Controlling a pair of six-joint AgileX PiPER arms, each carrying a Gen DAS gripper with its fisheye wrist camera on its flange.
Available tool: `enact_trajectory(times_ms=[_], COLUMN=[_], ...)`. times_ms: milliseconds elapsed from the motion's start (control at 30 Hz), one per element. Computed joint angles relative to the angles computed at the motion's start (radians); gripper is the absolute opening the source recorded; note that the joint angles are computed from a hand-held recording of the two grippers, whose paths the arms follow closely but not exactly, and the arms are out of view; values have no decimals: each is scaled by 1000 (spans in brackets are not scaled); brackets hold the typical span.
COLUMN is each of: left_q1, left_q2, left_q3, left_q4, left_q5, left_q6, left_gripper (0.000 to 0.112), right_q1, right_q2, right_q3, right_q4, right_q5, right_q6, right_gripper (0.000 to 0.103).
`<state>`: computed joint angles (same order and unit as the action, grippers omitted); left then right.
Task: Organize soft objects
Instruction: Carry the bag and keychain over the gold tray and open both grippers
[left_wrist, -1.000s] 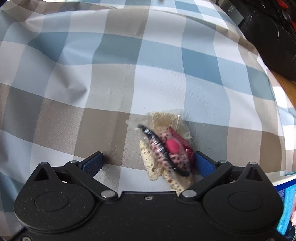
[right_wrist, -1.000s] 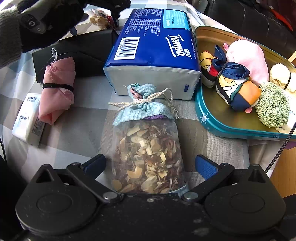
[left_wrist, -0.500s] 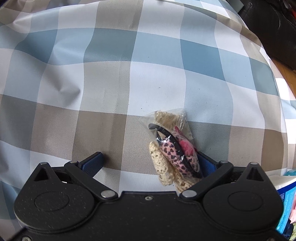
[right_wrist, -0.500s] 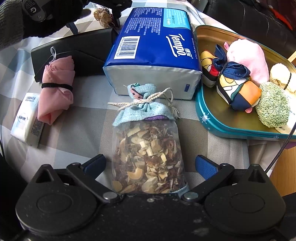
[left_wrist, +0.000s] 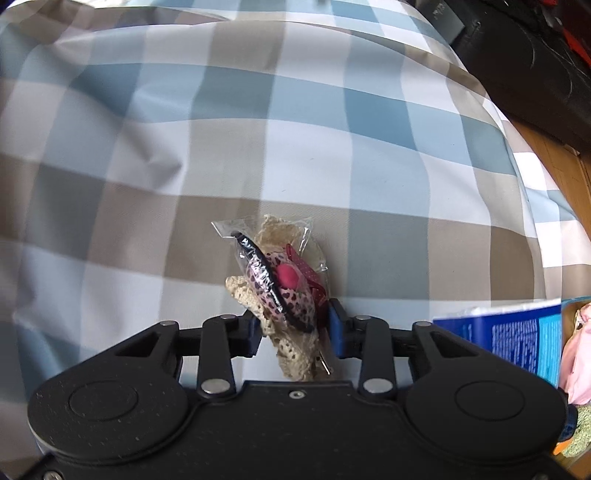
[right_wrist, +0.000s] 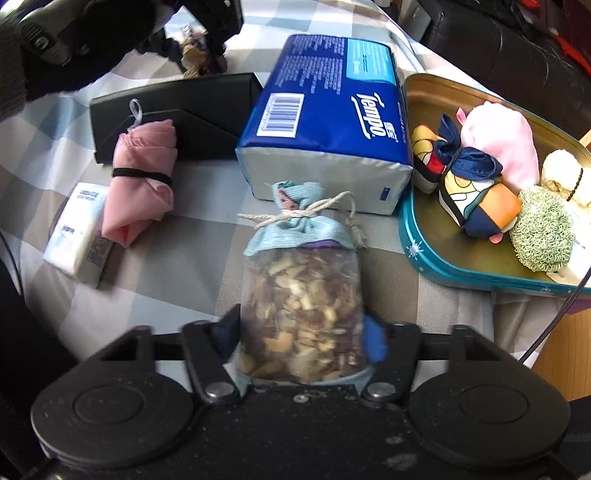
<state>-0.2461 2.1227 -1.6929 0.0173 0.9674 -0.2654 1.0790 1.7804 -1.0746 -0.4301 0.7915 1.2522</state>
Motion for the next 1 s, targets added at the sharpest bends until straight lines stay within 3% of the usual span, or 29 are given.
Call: enact_trajectory(times_ms=[100, 333, 467, 767, 900, 1000], left_q1=[9, 21, 14, -115, -222, -303], left_q2=[-85, -314, -409, -533, -546, -535], left_q3=[92, 266, 309, 290, 250, 220], left_q4=[8, 30, 29, -7, -1, -7], left_q5=[-26, -42, -15, 67, 76, 69], left_q6=[-11, -37, -46, -76, -103, -112], left_gripper=[35, 35, 35, 35, 35, 35], right_q1=[-4, -61, -30, -48, -109, -231], right_q2=[-33, -197, -296, -565, -686, -771], right_q3=[27, 166, 207, 254, 258, 268], right_q4=[10, 103, 43, -128, -202, -193], right_q5=[-23, -201, -213, -30, 99, 135], right_q6=[17, -12, 52, 183, 184, 99], right_gripper=[50, 46, 46, 46, 47, 47])
